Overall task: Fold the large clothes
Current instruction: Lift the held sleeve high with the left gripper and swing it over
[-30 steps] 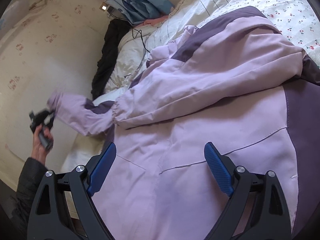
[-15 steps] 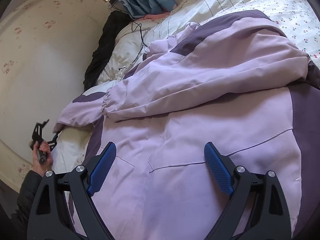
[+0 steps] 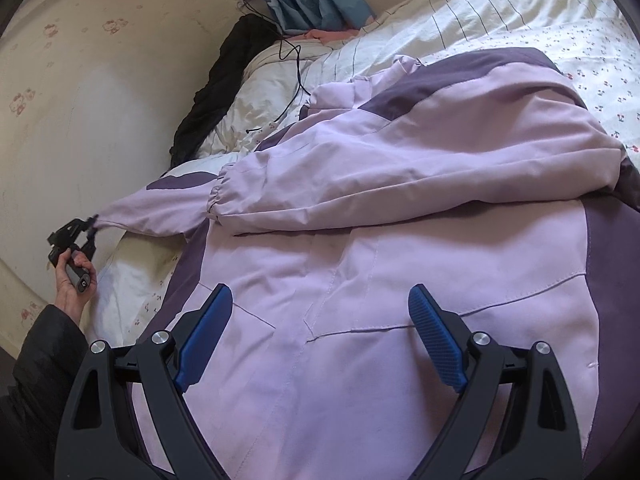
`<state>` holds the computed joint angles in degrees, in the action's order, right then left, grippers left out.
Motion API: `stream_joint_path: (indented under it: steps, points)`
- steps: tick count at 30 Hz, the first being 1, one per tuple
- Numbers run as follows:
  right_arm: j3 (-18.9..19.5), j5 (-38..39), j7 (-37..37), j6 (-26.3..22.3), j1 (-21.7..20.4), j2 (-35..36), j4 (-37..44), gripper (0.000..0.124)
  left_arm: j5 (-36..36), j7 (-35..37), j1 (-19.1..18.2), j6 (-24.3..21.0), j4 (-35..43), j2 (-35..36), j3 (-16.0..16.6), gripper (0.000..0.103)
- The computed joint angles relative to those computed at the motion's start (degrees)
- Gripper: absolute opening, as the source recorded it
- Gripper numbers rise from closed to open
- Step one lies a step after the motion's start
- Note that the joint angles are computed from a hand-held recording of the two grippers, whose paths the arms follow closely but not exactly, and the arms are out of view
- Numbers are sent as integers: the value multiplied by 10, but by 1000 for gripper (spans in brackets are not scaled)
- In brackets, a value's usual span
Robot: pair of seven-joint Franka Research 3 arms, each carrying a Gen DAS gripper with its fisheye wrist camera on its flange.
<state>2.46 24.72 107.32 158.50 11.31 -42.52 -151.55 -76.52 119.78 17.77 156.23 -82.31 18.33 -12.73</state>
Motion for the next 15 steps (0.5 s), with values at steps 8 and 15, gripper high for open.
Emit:
stream_joint_path:
  steps: [8,15]
  points:
    - [0,-5,-3,-9,0,8,2,86,99,-147,31,-66,4,38,-1,17]
    - [1,-6,-4,-9,1,12,4,86,43,-102,39,-100,25,36,-11,81]
